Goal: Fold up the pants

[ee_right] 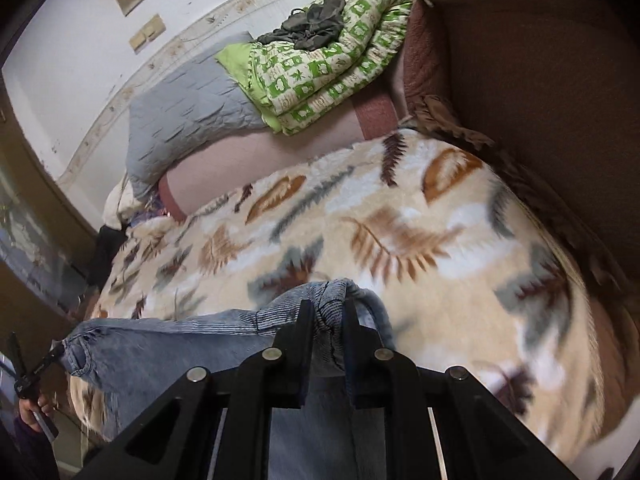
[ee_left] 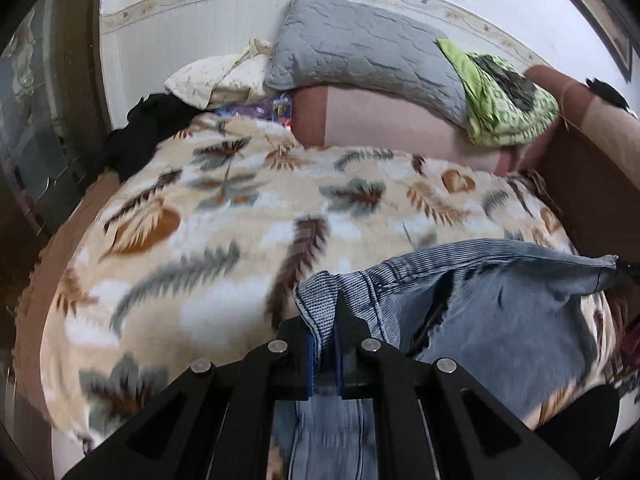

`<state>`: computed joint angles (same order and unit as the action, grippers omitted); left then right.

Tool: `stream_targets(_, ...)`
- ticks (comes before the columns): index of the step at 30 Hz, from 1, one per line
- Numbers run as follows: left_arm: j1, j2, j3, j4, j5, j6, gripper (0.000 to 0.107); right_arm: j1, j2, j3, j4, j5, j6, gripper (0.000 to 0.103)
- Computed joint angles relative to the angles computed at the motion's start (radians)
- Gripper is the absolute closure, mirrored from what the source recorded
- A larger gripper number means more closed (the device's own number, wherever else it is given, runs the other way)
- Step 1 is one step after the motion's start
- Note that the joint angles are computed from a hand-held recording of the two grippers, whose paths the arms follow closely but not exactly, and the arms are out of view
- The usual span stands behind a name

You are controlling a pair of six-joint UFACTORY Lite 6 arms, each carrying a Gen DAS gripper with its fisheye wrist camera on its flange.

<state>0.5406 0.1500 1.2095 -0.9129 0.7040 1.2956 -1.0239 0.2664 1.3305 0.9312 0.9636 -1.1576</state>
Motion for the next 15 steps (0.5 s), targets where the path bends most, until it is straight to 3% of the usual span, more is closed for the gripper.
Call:
stream_targets(5,0.121,-0.134,-0.262,-0.023,0.024,0.177,0.099,-0.153,-0.080,-0.200,-0.099,0.027,-0.129,0.089)
stream_targets(11,0.167,-0.181,-0.414,0.141,-0.025,0.104,0.095,-0.217,0.063,-0.202,-0.358,0.025,-0.048,0.082)
stream_targets(13,0.193,-0.217,-0.424,0.184,-0.018,0.083,0.094,-0.245,0.058,-0.198,-0.346,0.025,-0.092,0.082)
stream_targets(14,0.214,-0.231,-0.416,0.206,0.003,0.067,0.094,-0.260,0.067,-0.175,-0.325,0.053,-0.107,0.080)
stream_targets(15,0.239,-0.238,-0.405,0.215,0.028,0.067,0.093,-0.273,0.081,-0.143,-0.297,0.088,-0.110,0.070)
